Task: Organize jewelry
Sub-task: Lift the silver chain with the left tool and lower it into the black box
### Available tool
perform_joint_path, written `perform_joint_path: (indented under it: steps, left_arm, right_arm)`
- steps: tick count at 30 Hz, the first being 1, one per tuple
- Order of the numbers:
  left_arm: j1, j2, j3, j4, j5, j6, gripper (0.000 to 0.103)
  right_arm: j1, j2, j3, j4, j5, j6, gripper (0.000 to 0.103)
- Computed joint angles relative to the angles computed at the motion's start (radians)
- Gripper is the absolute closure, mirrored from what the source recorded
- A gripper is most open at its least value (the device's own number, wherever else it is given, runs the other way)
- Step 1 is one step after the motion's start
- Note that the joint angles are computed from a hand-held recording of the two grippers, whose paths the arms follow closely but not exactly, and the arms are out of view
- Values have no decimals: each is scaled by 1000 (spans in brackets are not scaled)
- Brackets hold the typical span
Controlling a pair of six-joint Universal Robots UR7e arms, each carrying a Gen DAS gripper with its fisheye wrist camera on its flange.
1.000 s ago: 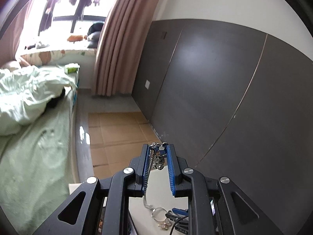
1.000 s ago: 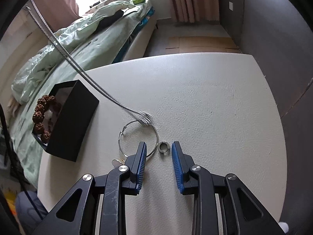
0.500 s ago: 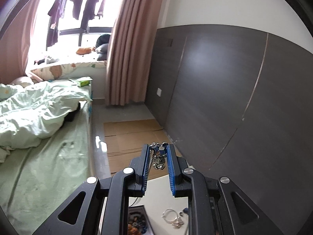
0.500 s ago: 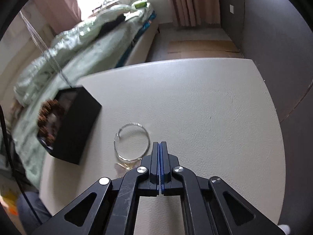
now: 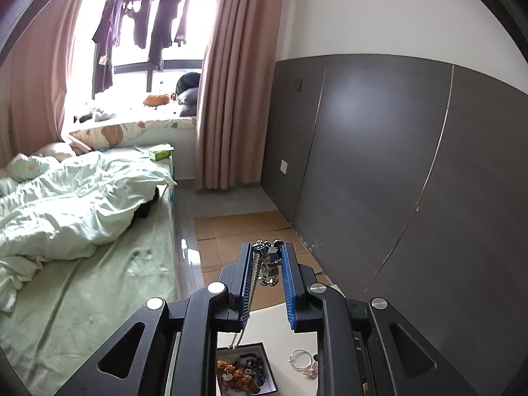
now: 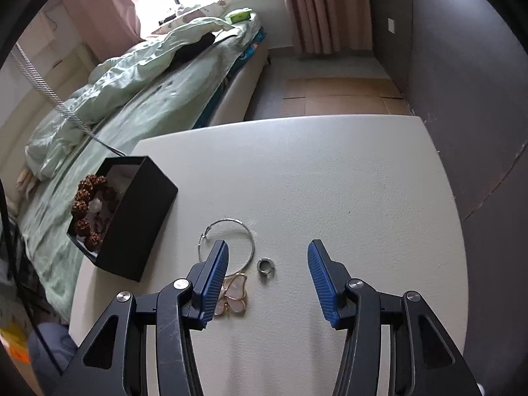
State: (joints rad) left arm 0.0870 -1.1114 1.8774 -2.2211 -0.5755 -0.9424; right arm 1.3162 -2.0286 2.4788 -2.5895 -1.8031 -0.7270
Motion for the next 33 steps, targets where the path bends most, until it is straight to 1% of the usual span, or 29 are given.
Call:
perform_joint_path:
  steps: [2, 4, 6, 8, 12, 13, 14, 15, 16, 17, 18, 19, 20, 22, 25, 26, 28, 29, 30, 31, 32, 33]
  left_arm:
    - [-10, 3, -9, 28, 6, -14, 85]
    - [-12, -1, -8, 45, 7, -28, 85]
    - [-14, -4, -6, 55, 6, -43, 85]
    - [-16, -5, -3, 61, 7, -53, 85]
    - [-20, -5, -2, 75, 1, -71, 85]
    - [-21, -6, -2, 77, 0, -75, 85]
    - [-19, -8, -1, 73, -3, -75, 85]
    - [-18, -9, 1, 68, -5, -73, 85]
    - [-18, -10, 4, 66, -7, -74, 85]
    - [-16, -11, 9, 64, -11, -75, 85]
    - [-13, -12, 14, 62, -16, -77, 85]
    - [-8, -13, 22, 59, -24, -80, 85]
    - [-4, -15, 29, 58, -30, -86, 85]
    - [6, -20, 45, 47, -45, -92, 85]
    - [22, -21, 84, -1, -82, -94, 85]
    - [27, -19, 96, -18, -91, -93, 85]
    - [36, -16, 123, -63, -112, -84, 85]
    - [40, -15, 140, -87, -124, -88, 85]
    - [44, -14, 150, -101, -132, -90, 85]
    - [49, -14, 161, -118, -141, -92, 84]
    - [56, -12, 172, -138, -151, -94, 84]
    - [62, -10, 185, -161, -160, -97, 84]
  right_arm:
    - [14, 25, 7, -35, -41, -6, 52]
    - [22, 40, 10, -50, -59, -13, 55]
    - [29, 53, 18, -75, -83, -28, 63]
    - [38, 69, 26, -93, -116, -44, 67]
    - [79, 99, 70, -228, -198, -113, 75]
    - [83, 96, 76, -236, -206, -118, 76]
    - [83, 89, 79, -232, -205, -123, 79]
    - [79, 80, 80, -222, -200, -129, 84]
    - [73, 69, 80, -209, -192, -134, 88]
    - [65, 60, 74, -188, -182, -131, 95]
    - [59, 57, 67, -172, -173, -124, 98]
    - [47, 48, 62, -150, -159, -116, 99]
    - [28, 30, 48, -102, -129, -101, 99]
    - [1, 5, 37, -47, -81, -84, 99]
    - [-48, -42, 16, 43, 11, -66, 99]
    - [-52, -47, 14, 45, 17, -66, 99]
    - [-26, -31, 25, -4, -28, -66, 99]
    - [-12, -19, 25, -19, -50, -54, 99]
    - [0, -11, 24, -25, -63, -43, 90]
    - [8, -4, 24, -29, -67, -41, 79]
    - [17, 1, 31, -52, -74, -49, 52]
    - [29, 9, 37, -81, -84, -52, 47]
